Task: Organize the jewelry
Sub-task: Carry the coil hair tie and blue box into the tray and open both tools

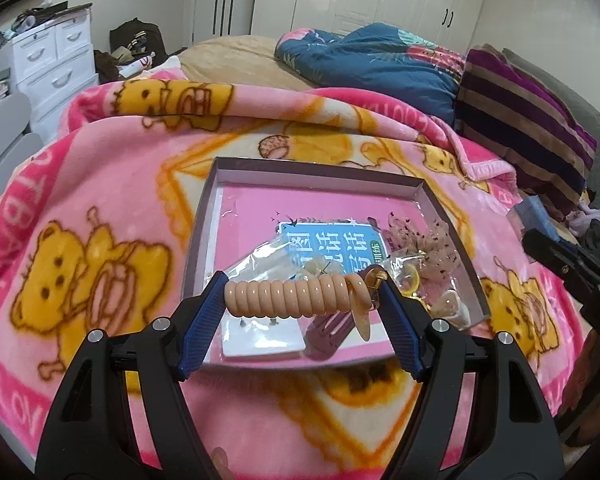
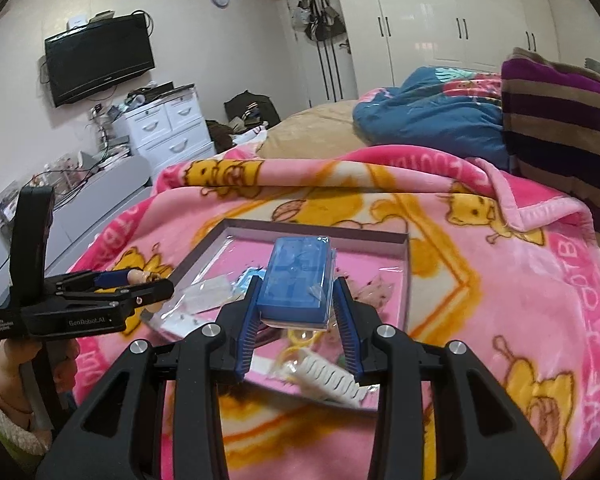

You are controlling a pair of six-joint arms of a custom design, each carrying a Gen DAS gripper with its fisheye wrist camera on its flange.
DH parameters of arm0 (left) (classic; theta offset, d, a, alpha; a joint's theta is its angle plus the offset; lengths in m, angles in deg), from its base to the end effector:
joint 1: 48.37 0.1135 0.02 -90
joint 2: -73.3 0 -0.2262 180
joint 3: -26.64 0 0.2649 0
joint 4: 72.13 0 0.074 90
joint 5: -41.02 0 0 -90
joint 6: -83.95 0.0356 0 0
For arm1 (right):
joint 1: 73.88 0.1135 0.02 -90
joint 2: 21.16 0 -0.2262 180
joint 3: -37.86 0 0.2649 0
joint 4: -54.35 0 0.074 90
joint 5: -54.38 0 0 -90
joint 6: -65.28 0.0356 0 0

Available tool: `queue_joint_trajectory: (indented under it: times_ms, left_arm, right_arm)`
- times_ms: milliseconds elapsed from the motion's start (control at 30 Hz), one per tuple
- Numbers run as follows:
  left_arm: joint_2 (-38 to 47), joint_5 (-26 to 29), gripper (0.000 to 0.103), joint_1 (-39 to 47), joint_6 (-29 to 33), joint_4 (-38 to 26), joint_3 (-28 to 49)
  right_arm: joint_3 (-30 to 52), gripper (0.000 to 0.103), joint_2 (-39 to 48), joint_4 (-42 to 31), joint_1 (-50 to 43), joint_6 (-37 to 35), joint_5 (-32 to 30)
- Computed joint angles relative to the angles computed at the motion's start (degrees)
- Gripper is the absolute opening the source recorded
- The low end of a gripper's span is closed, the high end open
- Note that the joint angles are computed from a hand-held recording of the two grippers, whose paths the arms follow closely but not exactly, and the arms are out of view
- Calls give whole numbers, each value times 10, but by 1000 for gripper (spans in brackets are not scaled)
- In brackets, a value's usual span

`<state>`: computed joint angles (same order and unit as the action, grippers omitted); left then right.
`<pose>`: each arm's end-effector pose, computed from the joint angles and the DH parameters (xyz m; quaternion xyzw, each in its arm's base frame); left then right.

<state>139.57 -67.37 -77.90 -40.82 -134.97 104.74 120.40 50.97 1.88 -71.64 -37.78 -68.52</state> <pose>0.2283 -0.1164 0.2911 -0.0958 0.9271 -0.0478 0.3591 0.2873 0.0306 0.3071 -0.2307 0.8532 0.2209 0.4123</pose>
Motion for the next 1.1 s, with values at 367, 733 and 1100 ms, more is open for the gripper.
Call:
queue_joint_trajectory:
  times_ms: [367, 733, 1100]
  left_arm:
    - [58, 27, 66, 13, 15, 43, 8]
    - [110, 48, 66, 2, 22, 73, 12]
    - [122, 59, 66, 1, 26, 83, 0]
  right_arm:
    - [24, 35, 64, 18, -2, 0, 22]
    - [20, 35, 111, 23, 11, -10, 46]
    - [6, 35, 134, 27, 23, -6, 56]
